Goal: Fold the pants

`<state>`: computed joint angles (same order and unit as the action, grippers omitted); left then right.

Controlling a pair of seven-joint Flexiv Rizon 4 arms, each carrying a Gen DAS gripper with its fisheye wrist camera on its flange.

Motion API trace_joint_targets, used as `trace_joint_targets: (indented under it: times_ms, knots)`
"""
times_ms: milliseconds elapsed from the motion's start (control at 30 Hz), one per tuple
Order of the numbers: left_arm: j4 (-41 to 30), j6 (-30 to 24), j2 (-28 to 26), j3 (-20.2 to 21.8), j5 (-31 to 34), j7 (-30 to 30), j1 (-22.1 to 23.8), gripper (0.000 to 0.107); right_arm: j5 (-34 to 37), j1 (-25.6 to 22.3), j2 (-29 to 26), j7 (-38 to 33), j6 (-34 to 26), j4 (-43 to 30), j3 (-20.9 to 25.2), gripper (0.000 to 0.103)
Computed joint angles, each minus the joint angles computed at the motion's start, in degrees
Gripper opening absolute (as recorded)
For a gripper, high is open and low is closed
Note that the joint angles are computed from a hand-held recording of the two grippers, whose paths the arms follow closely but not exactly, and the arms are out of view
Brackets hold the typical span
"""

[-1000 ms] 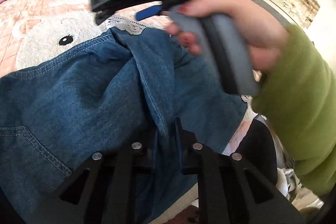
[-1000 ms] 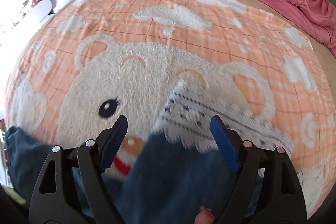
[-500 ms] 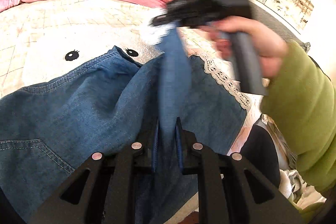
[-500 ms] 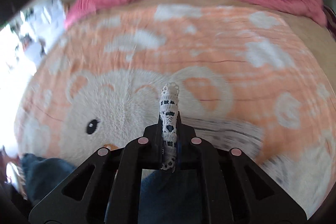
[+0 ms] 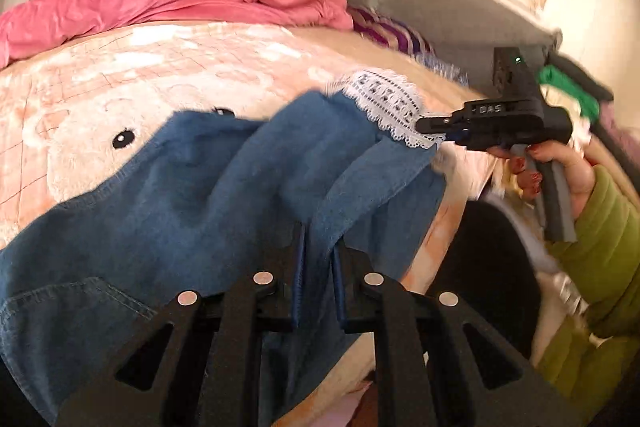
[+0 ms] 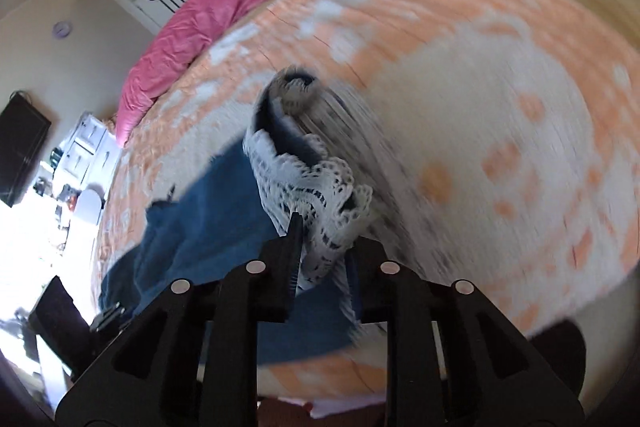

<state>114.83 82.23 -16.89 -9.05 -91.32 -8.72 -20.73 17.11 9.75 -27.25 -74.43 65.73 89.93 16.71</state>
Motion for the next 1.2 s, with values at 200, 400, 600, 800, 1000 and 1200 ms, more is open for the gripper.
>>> trace_joint_targets:
  times_ms: [200,400,600,800,1000,1200]
  knots:
    - [0.9,-0.5,-0.1,-0.5,2.9,-1.8,0.6,0.012,6.2,-3.5,0.8,-6.2,2.8,1.8,3.4,0.015]
    - [2.3,-0.4,0.2,-1.0,6.3,-3.6,1.5,0.012,3.2,-2.1,3.6,-6.8,2.6,5.1,0.3,0.008]
    - [4.4,-0.4,0.1,-1.3,15.9,-9.8,2.9,0.012,2.2,-2.5,3.4,-7.7,2.6,6.8,-0.2,0.008]
    - [6.0,-0.5,1.1,-2.8,17.8,-10.6,4.6,0.012,-2.3,-0.7,4.8,-6.8,2.5,8.7,-2.0,0.012]
    - [6.1,1.8,1.4,-3.9,13.6,-7.2,4.3,0.012,-16.4,5.4,8.8,3.1,11.4,15.9,-9.2,0.028]
    - [4.4,5.7,-0.4,-4.3,11.2,-5.9,2.4,0.012,-17.1,2.5,6.6,-3.5,11.0,13.1,-2.2,0.034]
